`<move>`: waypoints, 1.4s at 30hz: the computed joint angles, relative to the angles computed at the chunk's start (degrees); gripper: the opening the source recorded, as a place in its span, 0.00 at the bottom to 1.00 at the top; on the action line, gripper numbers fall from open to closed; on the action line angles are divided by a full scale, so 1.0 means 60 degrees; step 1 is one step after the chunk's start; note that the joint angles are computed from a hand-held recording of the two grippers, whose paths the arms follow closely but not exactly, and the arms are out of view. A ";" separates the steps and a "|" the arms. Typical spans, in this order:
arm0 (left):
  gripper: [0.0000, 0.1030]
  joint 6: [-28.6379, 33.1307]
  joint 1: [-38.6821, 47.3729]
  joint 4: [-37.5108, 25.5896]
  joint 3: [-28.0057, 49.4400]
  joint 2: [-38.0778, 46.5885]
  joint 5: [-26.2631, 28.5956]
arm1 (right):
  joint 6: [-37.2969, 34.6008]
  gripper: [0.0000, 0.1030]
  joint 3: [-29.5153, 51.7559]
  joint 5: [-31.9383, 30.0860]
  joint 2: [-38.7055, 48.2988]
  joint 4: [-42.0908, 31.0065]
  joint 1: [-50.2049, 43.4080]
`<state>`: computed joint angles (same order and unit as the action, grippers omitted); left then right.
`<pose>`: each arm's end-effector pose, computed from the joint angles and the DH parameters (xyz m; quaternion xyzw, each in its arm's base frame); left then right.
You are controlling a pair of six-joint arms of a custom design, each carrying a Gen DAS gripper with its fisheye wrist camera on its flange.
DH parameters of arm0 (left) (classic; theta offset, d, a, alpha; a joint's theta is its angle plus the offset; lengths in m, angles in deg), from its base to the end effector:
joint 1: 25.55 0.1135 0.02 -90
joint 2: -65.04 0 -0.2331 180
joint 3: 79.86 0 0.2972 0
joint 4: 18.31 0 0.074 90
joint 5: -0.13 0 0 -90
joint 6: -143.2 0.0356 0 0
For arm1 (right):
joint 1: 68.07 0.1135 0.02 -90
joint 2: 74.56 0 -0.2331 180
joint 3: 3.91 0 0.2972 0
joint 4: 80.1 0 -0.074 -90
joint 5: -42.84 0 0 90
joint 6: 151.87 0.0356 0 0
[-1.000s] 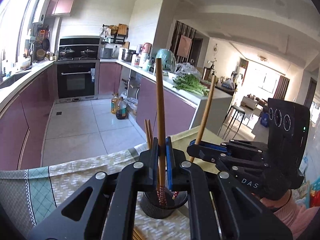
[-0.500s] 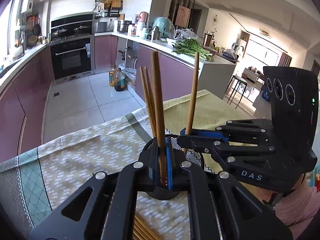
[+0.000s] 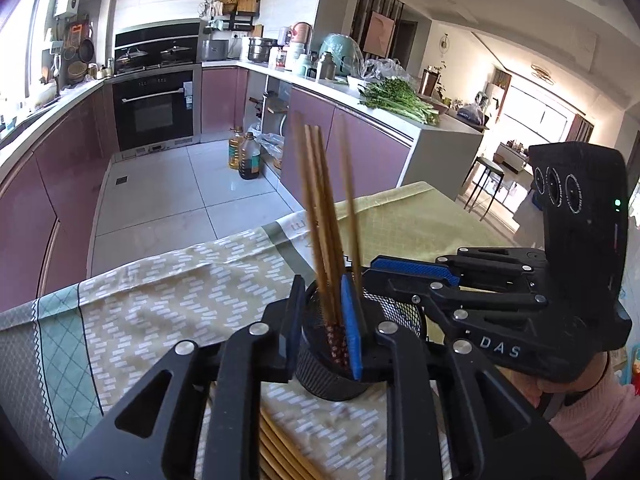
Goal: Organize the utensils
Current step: 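Open the right gripper and return it over the chopsticks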
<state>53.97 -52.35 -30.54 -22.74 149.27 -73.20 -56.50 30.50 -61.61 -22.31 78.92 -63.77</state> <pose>0.3031 -0.1645 0.1415 0.2733 0.8538 -0.2230 0.3829 0.2434 0.0272 0.1388 -0.0460 0.8952 0.1491 0.4174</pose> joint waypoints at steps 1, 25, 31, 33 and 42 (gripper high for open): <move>0.25 -0.0054 0.0067 0.0156 -0.0296 -0.0283 -0.0025 | 0.0035 0.12 -0.0054 0.0007 -0.0090 -0.0001 -0.0006; 0.40 0.0759 0.2203 0.0593 -0.4518 -0.2477 0.0390 | 0.1057 0.33 -0.2408 -0.0229 -0.1255 0.0453 0.2767; 0.40 0.0674 0.1960 0.1255 -0.4357 -0.1178 0.0071 | 0.1356 0.33 -0.2195 0.0062 -0.0007 0.1086 0.3181; 0.40 0.0634 0.1910 0.1369 -0.4293 -0.0917 0.0059 | 0.1406 0.33 -0.2170 0.0303 0.0079 0.1081 0.3389; 0.40 0.0459 0.1386 0.1549 -0.4115 -0.0504 -0.0538 | 0.1496 0.33 -0.2114 0.0918 0.0357 0.1179 0.3861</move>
